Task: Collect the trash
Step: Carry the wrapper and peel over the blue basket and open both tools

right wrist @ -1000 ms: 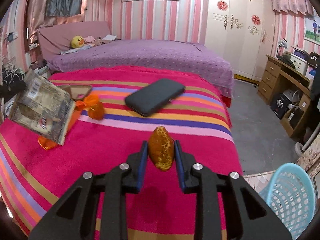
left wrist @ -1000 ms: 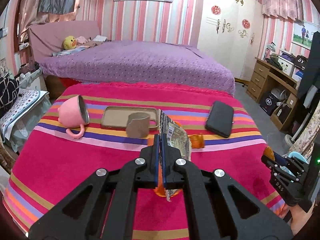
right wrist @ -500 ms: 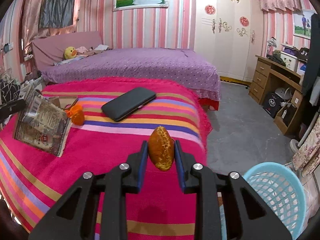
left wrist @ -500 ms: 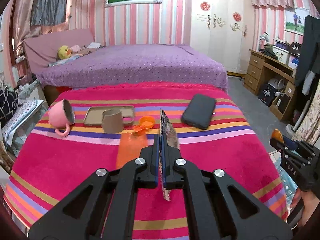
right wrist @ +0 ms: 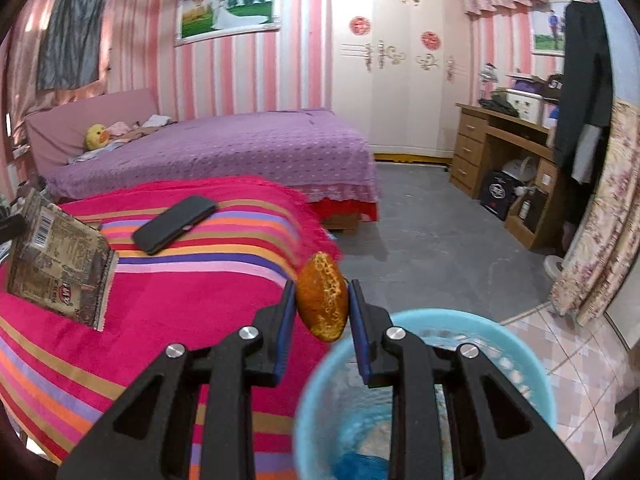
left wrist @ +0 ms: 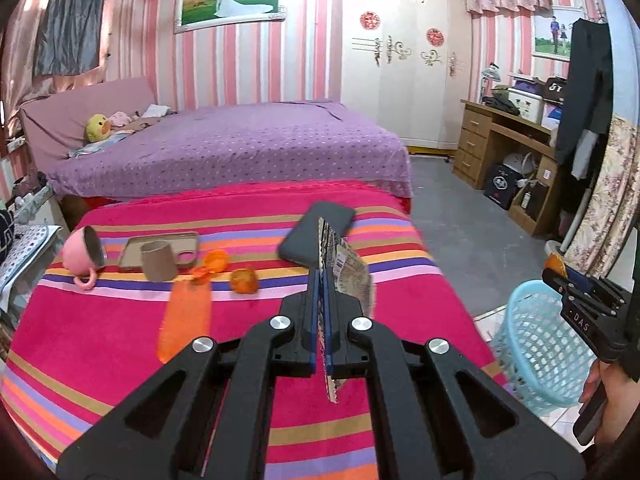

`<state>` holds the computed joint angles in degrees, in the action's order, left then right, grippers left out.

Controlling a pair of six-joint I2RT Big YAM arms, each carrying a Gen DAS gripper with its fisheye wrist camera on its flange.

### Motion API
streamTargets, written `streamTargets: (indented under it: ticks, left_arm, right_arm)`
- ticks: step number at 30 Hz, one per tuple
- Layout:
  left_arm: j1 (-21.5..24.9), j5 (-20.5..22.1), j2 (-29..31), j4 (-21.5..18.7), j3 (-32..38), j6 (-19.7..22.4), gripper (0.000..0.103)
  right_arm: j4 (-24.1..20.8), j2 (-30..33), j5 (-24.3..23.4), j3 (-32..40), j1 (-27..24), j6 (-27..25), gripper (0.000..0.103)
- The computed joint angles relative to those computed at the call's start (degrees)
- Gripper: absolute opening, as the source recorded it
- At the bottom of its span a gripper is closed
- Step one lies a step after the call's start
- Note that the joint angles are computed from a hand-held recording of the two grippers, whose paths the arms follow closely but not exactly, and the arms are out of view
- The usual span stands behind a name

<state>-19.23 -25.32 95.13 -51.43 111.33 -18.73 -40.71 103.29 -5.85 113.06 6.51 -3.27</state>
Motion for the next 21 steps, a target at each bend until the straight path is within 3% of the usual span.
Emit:
streamTargets:
  ticks: [7, 21]
  left_arm:
    - [-3.0, 2.4, 4.0, -1.1, 6.2, 0.1, 0.0]
    - [-11.8, 5.7, 21.2, -8.6, 28.3, -1.1, 0.0]
  right_arm:
    - [0.4, -1.3, 0.7, -2.7, -4.9, -0.2, 0.027]
    - [2.0, -1.3, -2.3, -5.7, -13.0, 2.1, 0.027]
